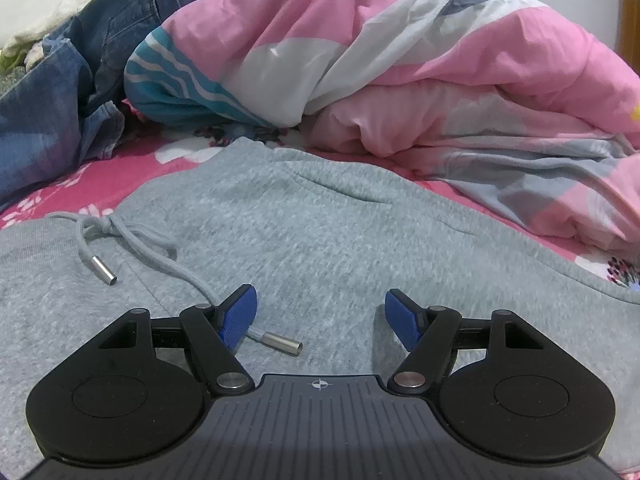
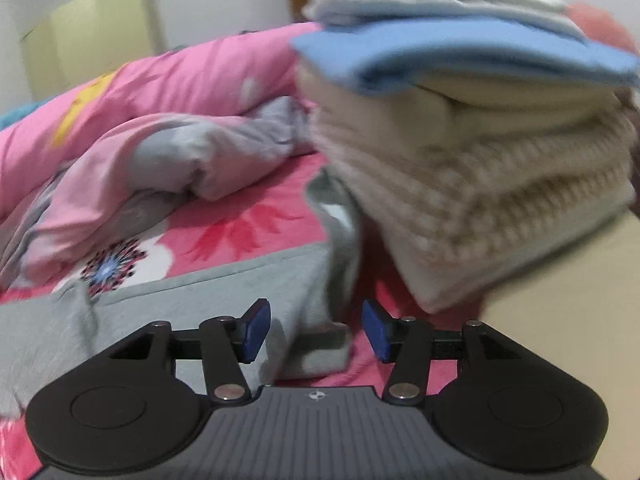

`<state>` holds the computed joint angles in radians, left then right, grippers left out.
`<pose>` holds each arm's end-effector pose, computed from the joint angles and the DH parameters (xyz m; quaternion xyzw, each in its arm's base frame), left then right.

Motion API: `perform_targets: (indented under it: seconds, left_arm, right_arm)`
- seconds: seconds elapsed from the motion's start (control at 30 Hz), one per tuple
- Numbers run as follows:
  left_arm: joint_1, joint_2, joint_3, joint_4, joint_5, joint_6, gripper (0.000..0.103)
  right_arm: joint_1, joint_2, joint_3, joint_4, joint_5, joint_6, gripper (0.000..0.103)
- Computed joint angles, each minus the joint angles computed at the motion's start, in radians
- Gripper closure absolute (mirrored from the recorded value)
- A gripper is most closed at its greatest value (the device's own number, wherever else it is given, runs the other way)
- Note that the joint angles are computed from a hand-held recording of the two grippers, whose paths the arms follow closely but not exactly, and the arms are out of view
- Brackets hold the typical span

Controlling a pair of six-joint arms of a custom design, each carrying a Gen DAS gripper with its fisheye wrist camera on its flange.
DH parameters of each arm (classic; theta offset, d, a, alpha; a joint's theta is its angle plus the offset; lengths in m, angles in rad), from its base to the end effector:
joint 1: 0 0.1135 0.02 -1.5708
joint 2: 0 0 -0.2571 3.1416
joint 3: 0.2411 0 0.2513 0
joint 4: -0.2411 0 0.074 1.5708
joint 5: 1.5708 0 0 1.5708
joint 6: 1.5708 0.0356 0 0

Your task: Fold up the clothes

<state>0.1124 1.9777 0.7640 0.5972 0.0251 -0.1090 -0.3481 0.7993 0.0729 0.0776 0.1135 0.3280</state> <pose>0.3506 0.0387 0.0786 -0.0924 0.8834 -0.0104 0.4592 0.1398 -0.0550 0.1145 0.3204 0.8352 -0.0553 0.4436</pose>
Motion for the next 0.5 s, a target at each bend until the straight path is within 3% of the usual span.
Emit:
perform_targets:
  seconds: [0.1, 0.17, 0.27, 0.33, 0.5]
  left_arm:
    - [0.002, 0.0, 0.001, -0.002, 0.002, 0.001, 0.032]
    - [0.002, 0.0, 0.003, -0.004, 0.002, 0.001, 0.032]
    - [0.002, 0.0, 0.002, -0.002, 0.003, 0.0, 0.032]
    - [0.005, 0.001, 0.001, 0.0, 0.008, -0.004, 0.032]
    - [-0.001, 0.0, 0.002, -0.005, 0.002, -0.004, 0.032]
  right_arm:
    - [-0.084, 0.047, -0.026, 0.054, -0.086, 0.008, 0.049]
    - [-0.175, 0.127, -0.034, 0.117, -0.213, 0.033, 0.049]
    - [-0.236, 0.34, -0.029, 0.32, -0.317, 0.046, 0.057]
    - [-0.206, 0.368, -0.044, 0.404, -0.282, 0.03, 0.093]
    - [0.085, 0.25, 0.007, 0.334, 0.005, -0.031, 0.095]
